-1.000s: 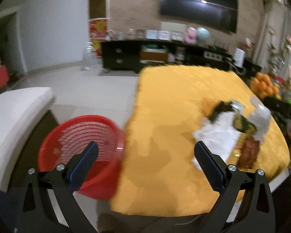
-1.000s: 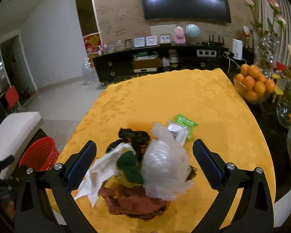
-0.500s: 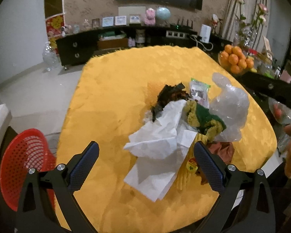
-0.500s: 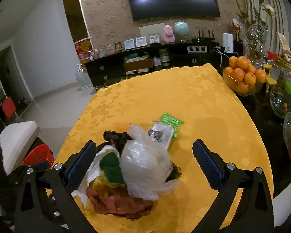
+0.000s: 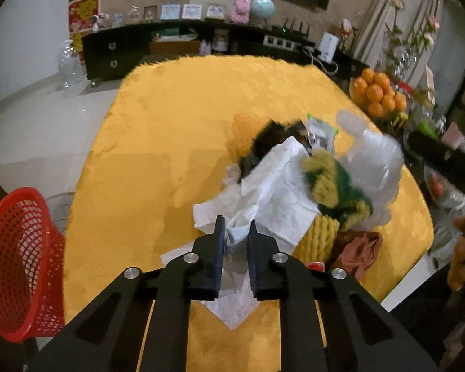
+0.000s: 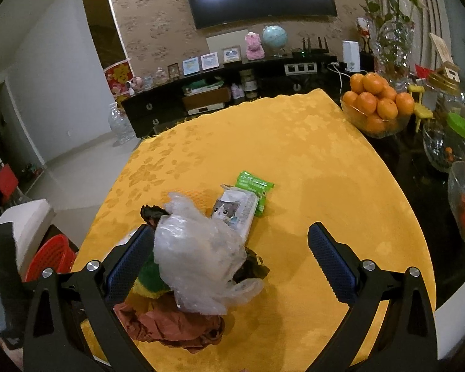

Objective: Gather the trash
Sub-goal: 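Grasp the white tissue with the left tool while the right tool grasps the clear plastic bag, then carry the tissue and plastic bag with both tools to the red wastebasket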

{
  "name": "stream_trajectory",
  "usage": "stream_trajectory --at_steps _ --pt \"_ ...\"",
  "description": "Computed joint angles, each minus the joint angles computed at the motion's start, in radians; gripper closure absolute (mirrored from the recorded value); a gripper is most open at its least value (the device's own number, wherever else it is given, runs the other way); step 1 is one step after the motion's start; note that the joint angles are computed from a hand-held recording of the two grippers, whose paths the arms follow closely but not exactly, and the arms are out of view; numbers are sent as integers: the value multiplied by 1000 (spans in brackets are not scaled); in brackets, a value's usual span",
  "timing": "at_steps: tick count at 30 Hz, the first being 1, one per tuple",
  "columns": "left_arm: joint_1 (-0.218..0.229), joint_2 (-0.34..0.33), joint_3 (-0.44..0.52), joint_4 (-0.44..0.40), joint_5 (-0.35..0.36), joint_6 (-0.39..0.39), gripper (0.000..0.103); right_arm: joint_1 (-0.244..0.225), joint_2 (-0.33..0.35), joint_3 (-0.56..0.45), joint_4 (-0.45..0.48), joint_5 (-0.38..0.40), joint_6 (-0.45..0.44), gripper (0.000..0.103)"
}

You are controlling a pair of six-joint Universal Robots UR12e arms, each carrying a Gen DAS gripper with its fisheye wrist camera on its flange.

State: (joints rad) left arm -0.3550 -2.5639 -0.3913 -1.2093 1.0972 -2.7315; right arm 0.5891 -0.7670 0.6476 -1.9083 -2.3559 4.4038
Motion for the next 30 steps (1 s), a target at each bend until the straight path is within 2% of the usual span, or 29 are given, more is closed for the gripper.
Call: stream_trajectory --at_steps 6,11,17,21,24,26,30 --pt "22 38 -60 119 -17 -66 92 -2 -13 27 -34 4 18 6" --pt "34 67 -111 228 8 -109 92 -4 1 20 -83 29 -48 6" --pt "46 80 -132 298 32 -146 92 -10 56 -68 -62 68 -146 6" --pt "49 78 -126 315 46 -155 92 -19 101 -144 -3 106 -176 8" --pt "53 80 -133 329 55 -160 92 -28 131 -196 51 138 -183 17" --pt "55 82 -139 337 57 -166 92 -33 148 -228 85 166 -199 33" --pt "61 81 -136 341 57 -184 92 -33 179 -293 148 162 -200 51"
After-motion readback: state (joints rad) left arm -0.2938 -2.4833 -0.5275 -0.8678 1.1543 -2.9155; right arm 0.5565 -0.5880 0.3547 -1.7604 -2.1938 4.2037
